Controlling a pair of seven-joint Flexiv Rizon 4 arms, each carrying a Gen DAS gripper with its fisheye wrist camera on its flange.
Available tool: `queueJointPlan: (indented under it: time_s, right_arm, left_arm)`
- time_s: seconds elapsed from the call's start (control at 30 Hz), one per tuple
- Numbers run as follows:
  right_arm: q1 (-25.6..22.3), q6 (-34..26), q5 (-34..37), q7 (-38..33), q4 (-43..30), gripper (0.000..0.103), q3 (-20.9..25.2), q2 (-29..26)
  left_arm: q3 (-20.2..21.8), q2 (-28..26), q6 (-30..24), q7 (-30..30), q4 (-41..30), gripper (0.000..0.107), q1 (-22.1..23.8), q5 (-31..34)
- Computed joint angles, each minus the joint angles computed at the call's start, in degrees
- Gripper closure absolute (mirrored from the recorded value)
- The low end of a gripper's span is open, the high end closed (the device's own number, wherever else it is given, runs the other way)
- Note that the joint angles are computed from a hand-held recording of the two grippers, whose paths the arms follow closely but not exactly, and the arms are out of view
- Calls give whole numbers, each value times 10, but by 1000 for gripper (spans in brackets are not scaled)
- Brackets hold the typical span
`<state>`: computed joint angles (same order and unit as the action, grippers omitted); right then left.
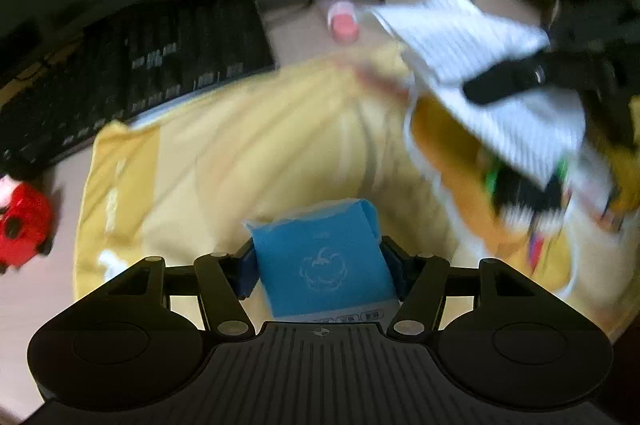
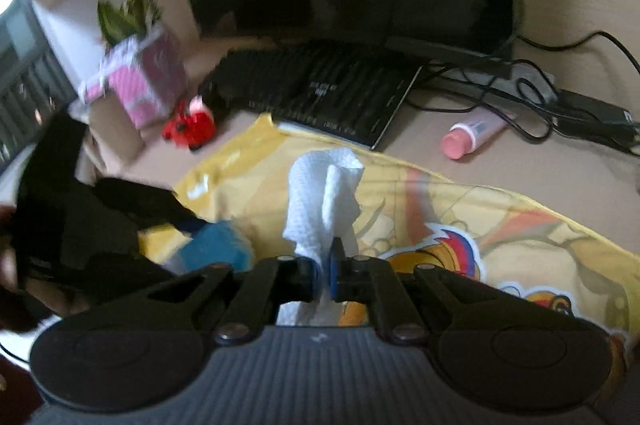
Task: Clean container
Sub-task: 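Hold the package with the left gripper while the right gripper wipes it with tissue, then lower the blue package onto the cloth and open the left gripper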
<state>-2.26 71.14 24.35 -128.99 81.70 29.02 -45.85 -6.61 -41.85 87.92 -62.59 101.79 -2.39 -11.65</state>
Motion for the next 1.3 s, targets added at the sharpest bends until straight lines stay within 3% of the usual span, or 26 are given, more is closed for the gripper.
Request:
queueJointPlan:
  time_s: [0.1,0.23,0.3,0.4,0.6,0.7,0.87,0.97,1.07,1.17,1.3]
  right_arm:
    - [-18,-25,23,5,-22,96,20,-2]
    - [-61,-181,92,26,-107,96,68,-39]
    - [-41,-201,98,50,-130,96,45,-49]
    - [0,-166,91,60,-123,96,-13,-41]
    - [30,-117,66,96,-95,96,-81,-25]
    - [19,-90,56,109,-70,96,-83,-14]
    - [-22,-6,71,110,-2,95,-71,29]
    - [-26,62,57,133,52,95,-89,57]
    - [-13,126,33,171,114,95,-127,83]
    - [13,175,8,214,171,95,-178,102]
    - [90,229,-34,279,236,91,-293,111]
  left_arm:
    - [-27,-13,63,15,-5,42,9,15]
    - [-67,-29,133,53,-2,42,28,64]
    - [-97,-33,137,64,1,42,50,81]
    - [-104,-34,118,62,-1,42,56,76]
    - [-109,-45,84,51,-19,42,55,46]
    - [-101,-52,69,44,-35,42,46,30]
    - [-35,-51,64,4,-50,38,-3,2]
    - [24,-55,69,-37,-60,32,-44,-12]
    - [78,-63,65,-77,-69,31,-80,-23]
    - [91,-65,50,-97,-74,31,-86,-21]
    - [95,-63,29,-107,-76,28,-88,-5]
